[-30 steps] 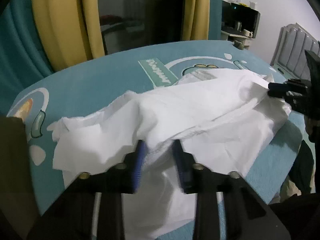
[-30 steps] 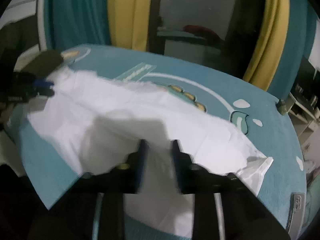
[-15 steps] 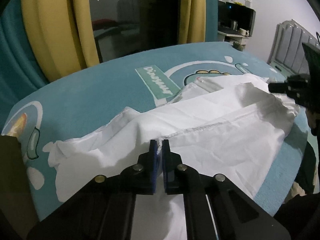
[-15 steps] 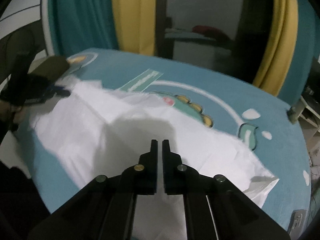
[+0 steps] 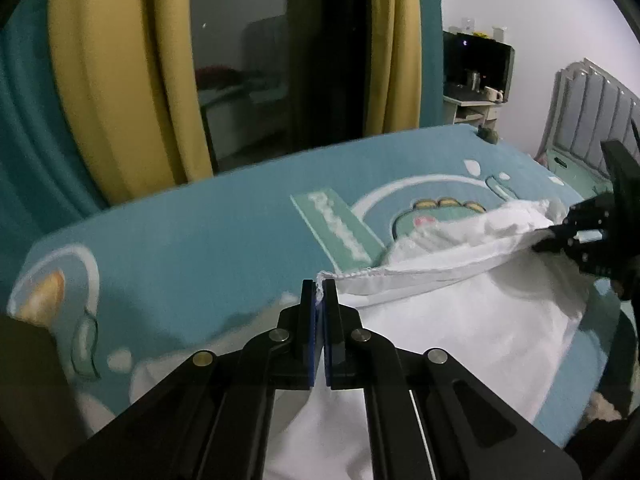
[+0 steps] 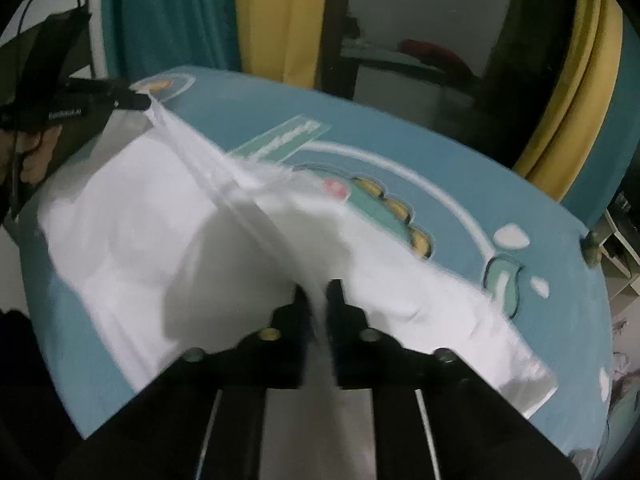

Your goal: Fold large clothes

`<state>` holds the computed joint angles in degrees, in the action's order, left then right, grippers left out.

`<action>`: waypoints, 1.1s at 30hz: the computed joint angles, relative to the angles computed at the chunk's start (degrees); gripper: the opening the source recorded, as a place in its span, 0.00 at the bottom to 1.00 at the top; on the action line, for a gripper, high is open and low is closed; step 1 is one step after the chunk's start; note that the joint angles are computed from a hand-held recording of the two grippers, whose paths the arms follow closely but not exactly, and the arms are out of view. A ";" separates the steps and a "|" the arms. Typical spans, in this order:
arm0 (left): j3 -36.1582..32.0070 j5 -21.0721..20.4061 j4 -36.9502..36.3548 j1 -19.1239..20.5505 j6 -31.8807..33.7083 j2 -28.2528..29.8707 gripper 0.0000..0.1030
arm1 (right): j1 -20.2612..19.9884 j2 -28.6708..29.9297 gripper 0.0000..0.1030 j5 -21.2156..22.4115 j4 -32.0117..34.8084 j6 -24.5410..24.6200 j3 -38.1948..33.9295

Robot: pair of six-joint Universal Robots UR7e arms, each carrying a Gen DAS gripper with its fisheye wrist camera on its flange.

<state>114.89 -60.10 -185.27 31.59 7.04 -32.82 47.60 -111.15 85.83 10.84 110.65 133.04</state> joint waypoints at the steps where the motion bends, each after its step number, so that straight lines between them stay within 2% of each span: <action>1: -1.11 -0.02 -0.03 0.29 1.24 0.56 0.03 | 1.74 0.68 0.04 1.54 -0.55 1.05 -1.12; 3: -4.24 0.25 0.57 1.14 3.67 1.98 0.03 | 4.44 2.92 0.04 3.58 -1.11 3.19 -4.15; 6: -9.58 0.20 5.88 2.47 3.71 3.78 0.04 | 8.05 6.96 0.04 7.87 -3.53 6.90 -8.45; 9: -14.23 0.27 9.20 3.76 4.44 6.26 0.06 | 10.09 11.28 0.04 12.04 -5.95 10.70 -12.07; 10: -15.34 1.09 10.53 4.10 4.13 6.97 0.12 | 10.48 12.88 0.04 13.26 -6.85 11.16 -13.15; 11: -16.97 2.57 13.13 4.59 2.96 7.97 0.22 | 11.04 14.16 0.05 14.78 -7.47 11.40 -13.98; 12: -18.12 3.54 15.00 5.18 2.05 8.79 0.27 | 11.95 16.11 0.11 17.79 -8.81 11.76 -15.07; 13: -18.62 3.78 15.79 5.65 1.63 9.16 0.32 | 12.45 16.84 0.24 19.35 -9.61 11.87 -15.41; 14: -18.91 3.85 17.04 6.26 0.89 9.33 0.32 | 12.77 17.52 0.33 20.72 -10.49 11.93 -15.71; 15: -18.87 3.95 18.04 6.68 0.24 9.23 0.32 | 12.90 17.80 0.52 21.66 -11.36 12.18 -15.76; 16: -18.46 3.93 18.64 7.13 -0.41 8.85 0.32 | 12.79 17.62 0.64 21.74 -11.92 12.31 -15.65; 20: -15.81 4.65 17.66 7.08 -1.31 6.78 0.32 | 12.87 16.10 0.66 21.74 -10.49 11.37 -16.40; 24: -12.09 4.78 14.35 5.43 -0.64 4.35 0.33 | 13.04 11.71 0.66 20.32 -10.71 11.30 -15.60; 28: -10.41 -0.17 15.00 4.75 -0.25 2.82 0.33 | 11.83 8.67 0.70 19.47 -9.86 12.11 -15.26; 29: -10.69 -1.60 16.40 4.68 0.07 2.94 0.33 | 11.01 8.49 0.70 18.37 -7.65 13.39 -15.80; 31: -11.51 -3.72 20.48 4.79 0.99 3.70 0.33 | 7.36 9.03 0.70 10.44 2.45 17.25 -17.86; 33: -12.19 -4.03 23.78 4.95 1.14 4.51 0.33 | 4.67 11.62 0.70 3.95 11.47 17.34 -19.75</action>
